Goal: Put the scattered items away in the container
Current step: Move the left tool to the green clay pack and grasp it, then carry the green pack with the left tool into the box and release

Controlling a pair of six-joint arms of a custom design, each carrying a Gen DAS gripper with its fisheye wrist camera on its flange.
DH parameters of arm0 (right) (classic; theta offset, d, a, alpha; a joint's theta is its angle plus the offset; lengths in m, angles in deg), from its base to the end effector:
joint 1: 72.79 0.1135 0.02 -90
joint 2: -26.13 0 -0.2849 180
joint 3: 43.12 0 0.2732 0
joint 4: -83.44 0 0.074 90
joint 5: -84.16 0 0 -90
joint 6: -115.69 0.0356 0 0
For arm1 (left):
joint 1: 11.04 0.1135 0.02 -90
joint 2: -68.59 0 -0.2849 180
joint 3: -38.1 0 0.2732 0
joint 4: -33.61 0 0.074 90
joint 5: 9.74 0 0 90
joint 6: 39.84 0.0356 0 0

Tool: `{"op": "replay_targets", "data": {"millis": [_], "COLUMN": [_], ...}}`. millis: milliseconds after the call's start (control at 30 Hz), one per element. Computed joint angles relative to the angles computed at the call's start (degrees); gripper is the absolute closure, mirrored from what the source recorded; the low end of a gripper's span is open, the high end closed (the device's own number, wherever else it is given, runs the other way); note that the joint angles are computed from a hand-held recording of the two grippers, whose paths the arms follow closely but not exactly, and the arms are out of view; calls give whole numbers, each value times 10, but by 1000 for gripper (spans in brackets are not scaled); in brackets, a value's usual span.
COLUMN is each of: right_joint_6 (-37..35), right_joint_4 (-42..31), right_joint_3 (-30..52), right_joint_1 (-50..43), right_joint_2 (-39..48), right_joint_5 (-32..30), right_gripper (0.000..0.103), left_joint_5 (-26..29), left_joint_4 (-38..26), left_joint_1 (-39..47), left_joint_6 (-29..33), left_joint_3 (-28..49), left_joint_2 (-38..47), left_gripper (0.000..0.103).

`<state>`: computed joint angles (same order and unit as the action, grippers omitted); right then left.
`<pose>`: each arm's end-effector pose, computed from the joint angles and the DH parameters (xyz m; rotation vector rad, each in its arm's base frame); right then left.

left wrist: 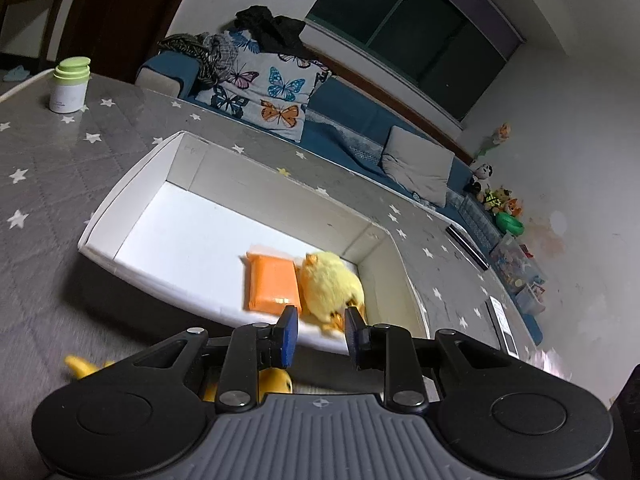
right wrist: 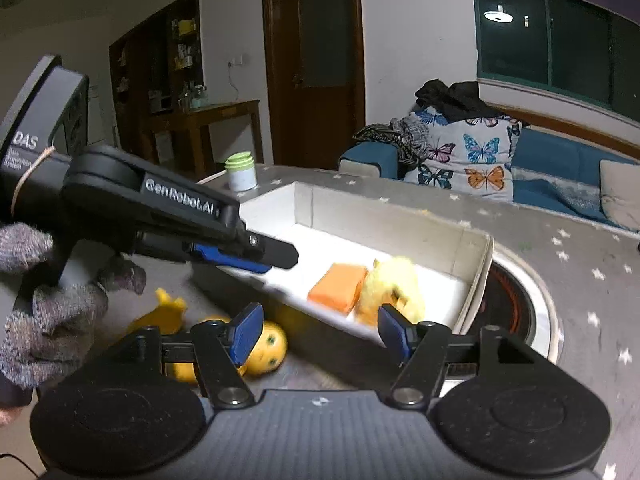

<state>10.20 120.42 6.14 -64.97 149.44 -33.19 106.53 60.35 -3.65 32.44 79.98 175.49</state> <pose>0.3305 0.0619 0.0252 -0.6908 2.0572 0.4513 0.3009 0.0231 0.0728 -0.2366 2.2136 -0.6106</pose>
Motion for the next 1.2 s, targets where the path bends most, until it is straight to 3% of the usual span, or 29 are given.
{"op": "replay_targets", "data": {"millis": [200,500,733,1200], "right_joint_6": [-7,-26,-32,-39], "right_joint_4": [44,68,81,88], "right_joint_3": [-50,-90,-97,-82], "right_joint_1": [-5,-3,12,44], "right_joint_2": [8,37,58,95], "right_joint_5": [-1,-8,-2,32], "right_gripper": [27,27,27,34], "left_joint_5": [-11,-15,-15,41], "left_joint_4": [47,104,122,140], "left_joint_1": [-5,0,9,42], "left_joint_6": [3,-6,-5,-28], "left_joint_3": [-66,-122,-138,-130], "left_joint_2": [-12,12,39,96], "left_gripper": [76,74,74,74]}}
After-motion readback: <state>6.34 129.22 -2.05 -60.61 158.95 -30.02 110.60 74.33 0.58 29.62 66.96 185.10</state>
